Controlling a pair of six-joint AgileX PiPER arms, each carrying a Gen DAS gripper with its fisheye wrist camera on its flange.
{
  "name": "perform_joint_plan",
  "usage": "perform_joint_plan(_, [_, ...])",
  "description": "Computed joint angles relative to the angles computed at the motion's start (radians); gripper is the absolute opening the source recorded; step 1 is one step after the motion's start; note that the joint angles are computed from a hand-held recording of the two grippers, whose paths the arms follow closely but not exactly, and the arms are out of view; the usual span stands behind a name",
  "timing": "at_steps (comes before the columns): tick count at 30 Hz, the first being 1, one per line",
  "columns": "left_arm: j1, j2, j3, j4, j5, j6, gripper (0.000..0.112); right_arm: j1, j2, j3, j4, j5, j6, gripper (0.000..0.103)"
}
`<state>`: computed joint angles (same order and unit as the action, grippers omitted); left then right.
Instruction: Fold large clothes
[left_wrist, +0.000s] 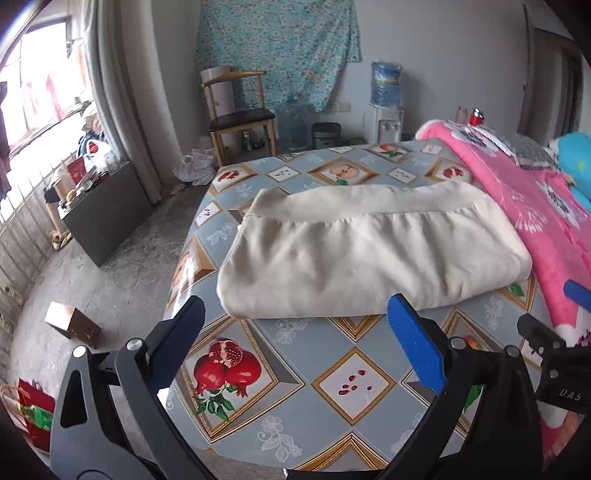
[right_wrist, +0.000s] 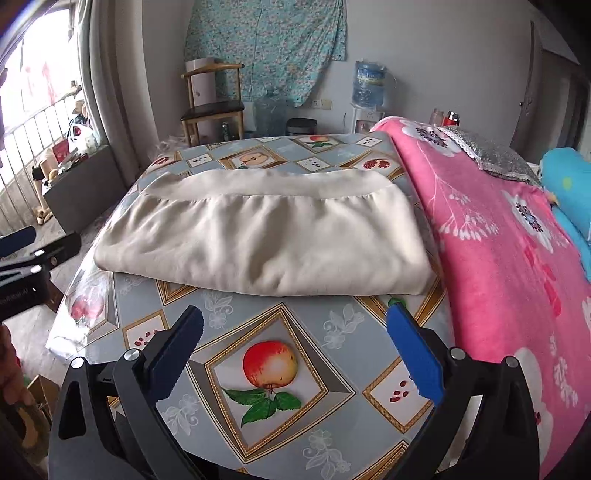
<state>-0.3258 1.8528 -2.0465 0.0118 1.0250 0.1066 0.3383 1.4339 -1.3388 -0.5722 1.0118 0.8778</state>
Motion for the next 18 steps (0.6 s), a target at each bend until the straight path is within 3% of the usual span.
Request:
perform_joint_plan(3, [-0.025, -0.010, 0.042, 0.032, -0.033, -0.025, 0.096, 0.010, 0.016, -0.016, -0.017, 0.034, 0.009, 0.097])
perform_joint_plan(7, [-0.031, 0.001, 0.044, 0.014, -0.015, -0.035, 0.096, 0.003, 0.034, -0.023, 0.000, 0.047, 0.001, 0.097])
perform_joint_plan(13, [-0.045, 0.043, 0.013, 0.056, 0.040, -0.059, 0.096, -0.003, 0.073, -0.043, 0.030, 0.081, 0.004, 0.097])
perform_joint_plan(18, [-0.018, 0.099, -0.063, 0.009, 0.123, -0.065, 0.096, -0.025, 0.088, -0.053, 0.079, 0.081, -0.010, 0.097])
